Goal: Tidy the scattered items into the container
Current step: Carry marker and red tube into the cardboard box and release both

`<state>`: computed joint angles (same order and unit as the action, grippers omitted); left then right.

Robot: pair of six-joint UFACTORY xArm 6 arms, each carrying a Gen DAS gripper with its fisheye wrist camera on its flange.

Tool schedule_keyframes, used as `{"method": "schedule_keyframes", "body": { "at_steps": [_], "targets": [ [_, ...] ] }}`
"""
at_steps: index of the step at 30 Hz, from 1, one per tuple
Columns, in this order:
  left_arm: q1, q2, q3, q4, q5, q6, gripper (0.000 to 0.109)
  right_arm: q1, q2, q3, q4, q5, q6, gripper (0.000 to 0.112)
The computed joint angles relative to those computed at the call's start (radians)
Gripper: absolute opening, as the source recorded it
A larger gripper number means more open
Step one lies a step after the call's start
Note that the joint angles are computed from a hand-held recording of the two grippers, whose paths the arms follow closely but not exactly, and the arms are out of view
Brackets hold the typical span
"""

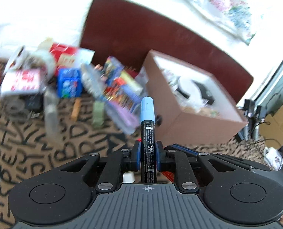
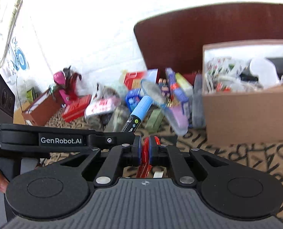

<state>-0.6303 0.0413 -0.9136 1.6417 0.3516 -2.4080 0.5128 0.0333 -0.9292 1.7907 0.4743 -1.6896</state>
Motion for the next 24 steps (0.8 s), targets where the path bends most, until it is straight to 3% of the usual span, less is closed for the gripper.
{"method": "schedule_keyframes", "body": {
  "at_steps": [5,11,15,22,24],
  "targets": [
    [0.015,0.059,-0.139,0.011,-0.041,0.060,0.012,-0.038,-0.033,-0.043,0.006,-0.041,-0.057,0.009],
    [0.049,0.222,-0.397,-0.168,-0.106,0.318,0.012,-0.072,0.013,-0.174,0.008,-0.140,-0.115,0.009],
    [0.082,0.361,-0.570,-0.380,-0.178,0.530,0.012,-0.106,0.108,-0.295,-0.038,-0.189,-0.086,0.009],
    [0.079,0.618,-0.852,-0.859,-0.183,1.022,0.012,-0.148,0.309,-0.490,-0.152,-0.241,0.041,0.009],
    [0.081,0.684,-0.930,-0.913,-0.169,1.087,0.013,-0.156,0.366,-0.543,-0.162,-0.239,0.064,0.009]
  ]
}}
